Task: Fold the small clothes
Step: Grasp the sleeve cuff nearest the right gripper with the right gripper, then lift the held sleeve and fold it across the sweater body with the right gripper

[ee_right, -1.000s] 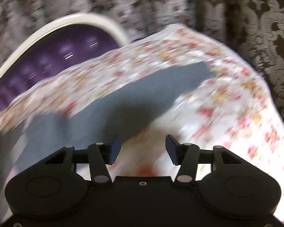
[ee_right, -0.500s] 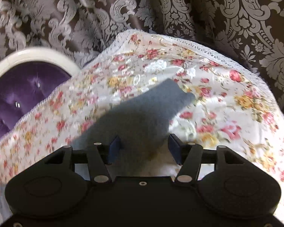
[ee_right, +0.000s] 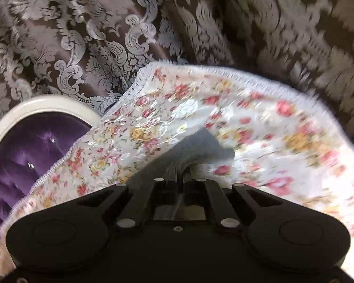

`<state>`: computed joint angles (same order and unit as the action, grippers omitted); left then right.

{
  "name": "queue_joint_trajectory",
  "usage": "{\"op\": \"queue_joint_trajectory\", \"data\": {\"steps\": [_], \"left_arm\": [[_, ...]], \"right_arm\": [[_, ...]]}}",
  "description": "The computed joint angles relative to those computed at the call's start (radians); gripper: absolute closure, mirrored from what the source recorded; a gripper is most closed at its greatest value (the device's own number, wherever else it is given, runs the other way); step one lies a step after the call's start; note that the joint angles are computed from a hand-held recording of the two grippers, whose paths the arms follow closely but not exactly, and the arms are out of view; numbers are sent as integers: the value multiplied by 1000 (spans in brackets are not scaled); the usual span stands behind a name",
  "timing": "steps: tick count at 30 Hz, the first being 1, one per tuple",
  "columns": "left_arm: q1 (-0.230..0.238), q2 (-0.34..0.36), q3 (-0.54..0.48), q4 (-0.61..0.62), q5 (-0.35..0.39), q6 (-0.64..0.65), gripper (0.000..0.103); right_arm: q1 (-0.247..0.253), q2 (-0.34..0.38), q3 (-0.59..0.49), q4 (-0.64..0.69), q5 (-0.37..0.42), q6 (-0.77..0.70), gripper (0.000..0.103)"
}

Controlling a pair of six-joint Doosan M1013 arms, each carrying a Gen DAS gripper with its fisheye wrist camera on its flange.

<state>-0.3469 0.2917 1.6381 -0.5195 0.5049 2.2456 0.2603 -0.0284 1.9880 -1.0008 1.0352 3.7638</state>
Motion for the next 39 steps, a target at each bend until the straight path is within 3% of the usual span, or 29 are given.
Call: {"op": "queue_joint_trajectory", "data": {"steps": [8, 13, 17, 22, 27, 34, 39], "left_arm": [[0, -2, 3, -8, -4, 5, 0], [2, -3, 5, -20, -5, 15, 0], [5, -4, 8, -40, -6, 29, 0], [8, -4, 12, -63, -10, 49, 0], [8, -4, 13, -72, -11, 57, 0], [10, -4, 15, -83, -12, 66, 0], [10, -5, 16, -86, -12, 70, 0]], "right_arm": [[107, -57, -31, -24, 236, -81, 93], [151, -47, -93, -63, 301, -185, 93], [191, 1, -186, -135, 315, -345, 93], [242, 87, -326, -232, 218, -537, 92], [270, 192, -470, -231, -5, -691, 92], [266, 366, -631, -9, -293, -920, 92], [271, 468, -705, 234, -383, -1196, 90]]}}
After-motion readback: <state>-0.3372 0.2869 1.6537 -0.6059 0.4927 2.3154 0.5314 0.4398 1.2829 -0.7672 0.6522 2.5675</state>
